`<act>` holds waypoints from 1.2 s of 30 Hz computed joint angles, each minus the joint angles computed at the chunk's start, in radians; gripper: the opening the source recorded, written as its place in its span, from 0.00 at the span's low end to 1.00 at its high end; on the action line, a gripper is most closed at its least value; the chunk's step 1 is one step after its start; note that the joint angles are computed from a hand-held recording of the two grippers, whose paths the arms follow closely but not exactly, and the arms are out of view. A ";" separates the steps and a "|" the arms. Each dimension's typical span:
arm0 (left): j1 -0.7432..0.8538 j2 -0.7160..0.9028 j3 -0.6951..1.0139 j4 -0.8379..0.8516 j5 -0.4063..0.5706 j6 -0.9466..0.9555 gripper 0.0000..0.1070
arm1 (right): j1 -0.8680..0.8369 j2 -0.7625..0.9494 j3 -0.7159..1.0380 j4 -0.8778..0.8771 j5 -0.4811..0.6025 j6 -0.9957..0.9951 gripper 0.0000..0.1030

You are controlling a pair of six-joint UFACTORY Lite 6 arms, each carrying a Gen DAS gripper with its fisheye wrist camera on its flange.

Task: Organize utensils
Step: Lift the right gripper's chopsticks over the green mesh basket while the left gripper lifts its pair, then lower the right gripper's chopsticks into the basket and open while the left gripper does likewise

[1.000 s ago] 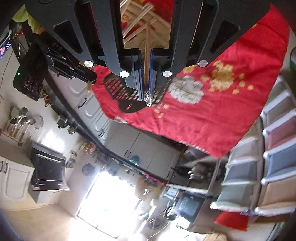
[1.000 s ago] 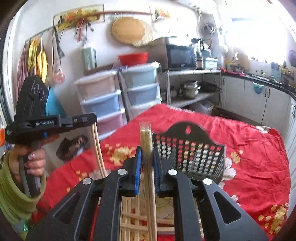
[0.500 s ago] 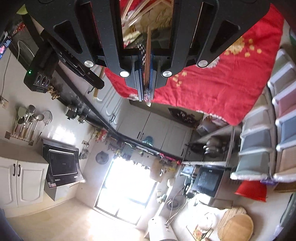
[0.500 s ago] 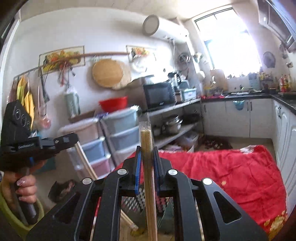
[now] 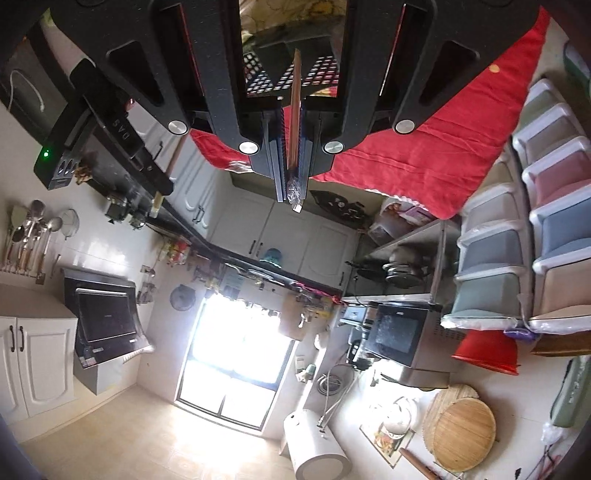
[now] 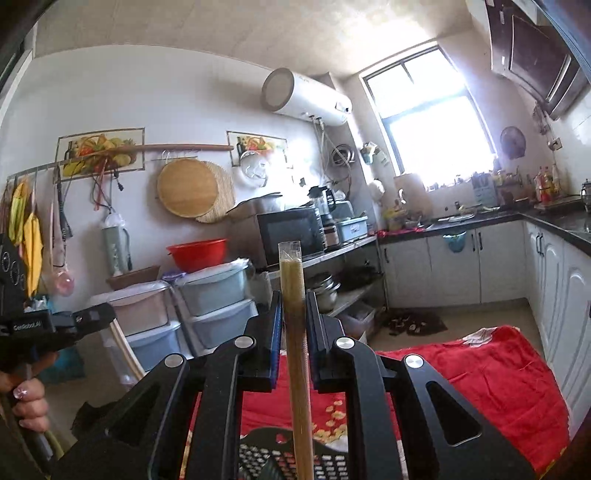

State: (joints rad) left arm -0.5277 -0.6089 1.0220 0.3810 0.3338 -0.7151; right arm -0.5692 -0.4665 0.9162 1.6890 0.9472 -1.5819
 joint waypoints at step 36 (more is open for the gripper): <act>-0.130 -0.015 -0.272 0.698 -0.017 -0.698 0.47 | 0.061 -0.092 -0.269 0.014 -0.168 -0.090 0.40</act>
